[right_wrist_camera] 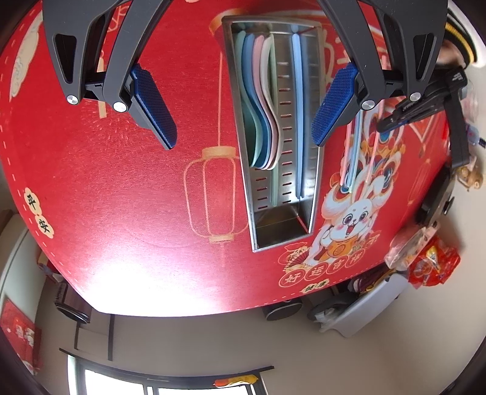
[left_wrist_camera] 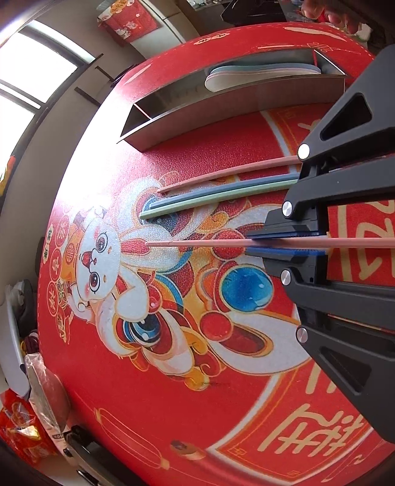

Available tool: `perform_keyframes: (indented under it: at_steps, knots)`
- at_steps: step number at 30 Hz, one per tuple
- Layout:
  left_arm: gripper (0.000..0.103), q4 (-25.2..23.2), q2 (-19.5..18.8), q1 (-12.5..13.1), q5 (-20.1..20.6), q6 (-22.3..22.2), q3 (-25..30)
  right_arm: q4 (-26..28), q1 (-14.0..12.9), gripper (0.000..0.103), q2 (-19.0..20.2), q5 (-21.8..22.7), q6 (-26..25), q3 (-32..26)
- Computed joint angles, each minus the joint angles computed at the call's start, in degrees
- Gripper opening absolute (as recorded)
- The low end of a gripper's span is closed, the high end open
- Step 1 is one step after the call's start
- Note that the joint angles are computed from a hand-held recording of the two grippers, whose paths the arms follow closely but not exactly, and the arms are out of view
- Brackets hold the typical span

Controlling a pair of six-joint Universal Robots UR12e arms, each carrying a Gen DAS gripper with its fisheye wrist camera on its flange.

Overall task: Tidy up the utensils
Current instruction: 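Lift the pink chopstick with the left gripper while the right gripper grasps another pink chopstick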

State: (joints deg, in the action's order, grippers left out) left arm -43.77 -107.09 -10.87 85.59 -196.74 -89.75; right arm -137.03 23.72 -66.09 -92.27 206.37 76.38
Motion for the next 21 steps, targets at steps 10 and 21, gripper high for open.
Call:
perform_keyframes:
  at_steps: [10,21]
  knots:
    - [0.005,4.24,4.11,1.18,-2.59,-1.0,-3.83,3.03,1.35,0.087,2.56,4.9,-3.84,-4.35]
    - [0.005,6.06,6.74,2.94,-4.15,-0.96,-7.27,9.58,3.84,0.087,6.5,8.01,-9.83,-11.07]
